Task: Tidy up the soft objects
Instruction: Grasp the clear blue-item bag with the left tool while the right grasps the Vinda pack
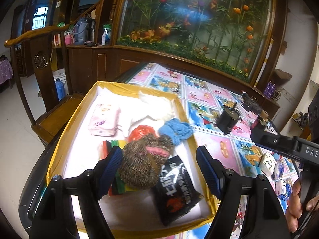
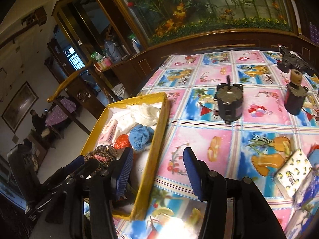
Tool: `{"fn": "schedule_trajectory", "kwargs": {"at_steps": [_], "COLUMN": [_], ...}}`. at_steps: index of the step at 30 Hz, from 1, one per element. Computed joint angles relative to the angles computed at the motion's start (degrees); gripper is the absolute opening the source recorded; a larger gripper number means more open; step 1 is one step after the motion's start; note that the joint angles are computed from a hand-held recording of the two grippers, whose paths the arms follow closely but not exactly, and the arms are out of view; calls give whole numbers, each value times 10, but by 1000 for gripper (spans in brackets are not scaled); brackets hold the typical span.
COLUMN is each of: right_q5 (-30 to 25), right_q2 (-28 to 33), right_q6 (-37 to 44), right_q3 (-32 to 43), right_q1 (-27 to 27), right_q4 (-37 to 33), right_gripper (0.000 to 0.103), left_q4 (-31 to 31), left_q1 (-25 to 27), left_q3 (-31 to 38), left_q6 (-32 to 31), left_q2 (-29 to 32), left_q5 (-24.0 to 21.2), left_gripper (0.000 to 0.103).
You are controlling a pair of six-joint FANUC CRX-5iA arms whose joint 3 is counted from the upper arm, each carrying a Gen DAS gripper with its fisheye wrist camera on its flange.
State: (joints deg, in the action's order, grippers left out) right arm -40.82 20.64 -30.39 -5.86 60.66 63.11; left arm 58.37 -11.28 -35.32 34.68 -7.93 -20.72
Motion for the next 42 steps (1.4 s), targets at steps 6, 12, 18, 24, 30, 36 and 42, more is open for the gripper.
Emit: {"fn": "schedule_trajectory", "kwargs": {"at_steps": [6, 12, 18, 24, 30, 36, 42], "right_q5": [2, -33, -113, -187, -218, -178, -109], "right_q2": [-47, -120, -197, -252, -284, -284, -246], "right_q6": [-83, -190, -277, -333, -384, -382, -331], "right_q3": [-75, -174, -269, -336, -375, -380, -348], "right_q1": [3, 15, 60, 127, 171, 122, 45], "right_q4": [42, 92, 75, 1, -56, -43, -35], "right_gripper": [57, 57, 57, 58, 59, 59, 59], "left_q4": [-22, -41, -74, -99, -111, -111, -108], "left_q1": [-13, -35, -81, -130, -164, -162, -148], "left_q3": [4, 13, 25, 44, 50, 50, 43], "left_q6": [9, 14, 19, 18, 9, 10, 0], "left_q2": [-10, -9, 5, 40, 70, 79, 67], "left_q5": [-5, -32, -45, -92, -117, -135, -132], "left_gripper": [76, 76, 76, 76, 76, 76, 76]}}
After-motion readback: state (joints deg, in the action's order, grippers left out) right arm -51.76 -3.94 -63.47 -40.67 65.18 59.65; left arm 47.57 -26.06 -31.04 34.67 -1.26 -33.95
